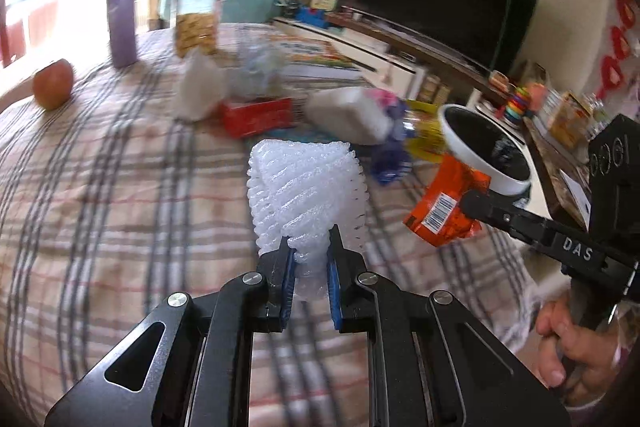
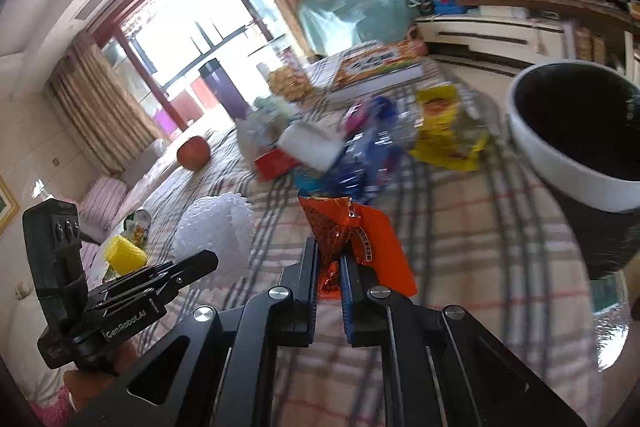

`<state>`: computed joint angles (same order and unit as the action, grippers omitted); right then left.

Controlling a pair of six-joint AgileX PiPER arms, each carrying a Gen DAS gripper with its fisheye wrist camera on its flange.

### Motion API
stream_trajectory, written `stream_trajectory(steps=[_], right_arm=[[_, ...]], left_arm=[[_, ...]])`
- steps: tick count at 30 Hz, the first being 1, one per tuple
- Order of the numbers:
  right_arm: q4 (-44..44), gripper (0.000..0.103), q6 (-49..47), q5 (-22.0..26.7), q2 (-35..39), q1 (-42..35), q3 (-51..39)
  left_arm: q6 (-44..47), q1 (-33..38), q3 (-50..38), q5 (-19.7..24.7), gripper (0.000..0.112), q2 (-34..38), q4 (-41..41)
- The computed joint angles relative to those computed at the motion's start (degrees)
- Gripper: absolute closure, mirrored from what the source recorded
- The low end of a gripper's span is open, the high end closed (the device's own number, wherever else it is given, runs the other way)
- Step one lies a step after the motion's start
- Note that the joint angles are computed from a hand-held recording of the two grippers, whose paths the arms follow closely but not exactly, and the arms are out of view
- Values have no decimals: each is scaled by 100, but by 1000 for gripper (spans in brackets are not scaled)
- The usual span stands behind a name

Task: Collect trash
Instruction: 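Carry the foam sleeve and orange bag over the trash bin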

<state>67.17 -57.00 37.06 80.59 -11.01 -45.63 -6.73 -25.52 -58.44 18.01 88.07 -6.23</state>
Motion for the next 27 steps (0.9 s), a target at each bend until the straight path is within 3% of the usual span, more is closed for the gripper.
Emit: stream_trajectory(steps=[17, 27], right_arm=[[-93, 94, -511, 747, -61, -1814, -87], [-114, 94, -694, 970, 193, -2451, -351]], left_arm=[[-1027, -1279, -1258, 491, 100, 907, 1070], [-1000, -1559, -2050, 849, 100, 1446, 1159]])
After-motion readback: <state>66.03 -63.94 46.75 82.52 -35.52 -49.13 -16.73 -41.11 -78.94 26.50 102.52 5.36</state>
